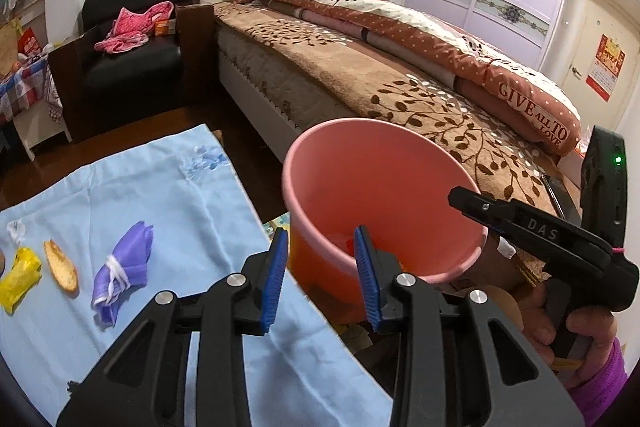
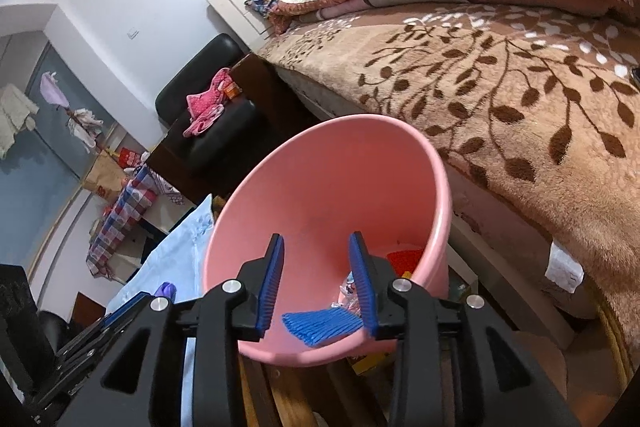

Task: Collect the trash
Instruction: 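Move both open tools back over the table toward the black mesh pad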

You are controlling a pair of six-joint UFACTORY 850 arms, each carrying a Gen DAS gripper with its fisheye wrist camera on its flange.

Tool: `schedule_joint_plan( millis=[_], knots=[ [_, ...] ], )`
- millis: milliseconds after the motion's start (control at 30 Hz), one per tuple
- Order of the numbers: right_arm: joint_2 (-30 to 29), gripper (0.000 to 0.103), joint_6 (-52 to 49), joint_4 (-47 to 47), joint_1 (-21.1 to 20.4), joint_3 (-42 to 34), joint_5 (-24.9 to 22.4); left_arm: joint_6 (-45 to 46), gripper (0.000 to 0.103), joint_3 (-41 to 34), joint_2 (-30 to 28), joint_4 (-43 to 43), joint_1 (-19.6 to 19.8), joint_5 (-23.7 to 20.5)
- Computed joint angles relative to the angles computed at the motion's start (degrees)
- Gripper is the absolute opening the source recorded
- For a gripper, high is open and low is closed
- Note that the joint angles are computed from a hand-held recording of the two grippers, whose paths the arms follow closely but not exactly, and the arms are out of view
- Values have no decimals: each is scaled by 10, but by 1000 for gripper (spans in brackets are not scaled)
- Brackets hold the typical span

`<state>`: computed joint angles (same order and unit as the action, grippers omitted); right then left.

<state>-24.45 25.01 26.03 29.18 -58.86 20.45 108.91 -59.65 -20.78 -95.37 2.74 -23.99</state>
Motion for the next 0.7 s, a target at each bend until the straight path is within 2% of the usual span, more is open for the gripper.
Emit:
schedule_joint_plan(
  millis=[100,433,600,700],
  knots=[
    [4,38,-23,18,12,0,0,17,34,11,8,-16,5,1],
    [3,38,-92,60,54,-16,-20,52,34,50,34,-50,28,-4],
    [-3,38,-192,134,81,-33,-27,129,34,79,52,-118,40,-1],
    [-7,38,-215,147,94,-40,-30,158,34,92,61,-138,50,-2]
  ],
)
